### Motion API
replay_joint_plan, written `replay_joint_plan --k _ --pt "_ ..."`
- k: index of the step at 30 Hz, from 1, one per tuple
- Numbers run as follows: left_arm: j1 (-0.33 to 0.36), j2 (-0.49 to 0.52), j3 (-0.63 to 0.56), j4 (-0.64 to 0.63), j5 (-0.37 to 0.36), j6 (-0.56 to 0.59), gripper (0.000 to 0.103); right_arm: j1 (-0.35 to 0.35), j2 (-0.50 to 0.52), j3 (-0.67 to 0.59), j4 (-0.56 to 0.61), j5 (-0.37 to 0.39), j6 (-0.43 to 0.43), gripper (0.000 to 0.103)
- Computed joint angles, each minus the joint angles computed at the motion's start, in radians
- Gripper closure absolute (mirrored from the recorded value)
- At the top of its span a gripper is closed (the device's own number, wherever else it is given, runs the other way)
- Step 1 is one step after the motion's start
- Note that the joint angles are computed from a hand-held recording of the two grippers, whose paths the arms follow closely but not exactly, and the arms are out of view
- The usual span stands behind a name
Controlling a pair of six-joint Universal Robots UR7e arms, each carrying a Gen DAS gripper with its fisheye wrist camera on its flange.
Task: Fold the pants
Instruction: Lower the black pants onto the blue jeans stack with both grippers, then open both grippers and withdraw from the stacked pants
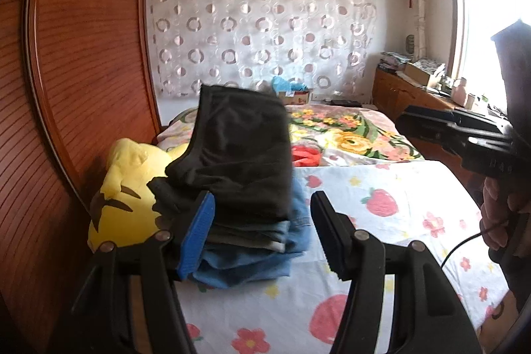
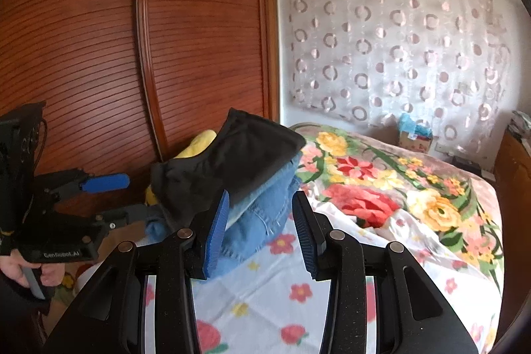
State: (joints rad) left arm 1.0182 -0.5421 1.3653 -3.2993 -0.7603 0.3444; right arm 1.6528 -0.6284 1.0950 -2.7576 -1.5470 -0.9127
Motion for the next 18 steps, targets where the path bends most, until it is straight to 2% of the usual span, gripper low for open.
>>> replay_joint_plan --k 8,11,18 --pt "-0.069 -0.034 0.098 -0.061 0.011 0.009 0.043 -0.02 -0.147 0.226 -0.141 0.001 0.009 0.063" --pt "-0.088 -0.044 0.131 -0.069 0.009 -0.01 0.043 -0.03 -0.187 0.291 -0.181 0.002 0.01 0.058" --pt "-0.116 -0.044 0.173 -0.056 -0.005 -0.061 0.043 -0.07 -0.269 0.422 -0.264 0.003 0.033 0.054"
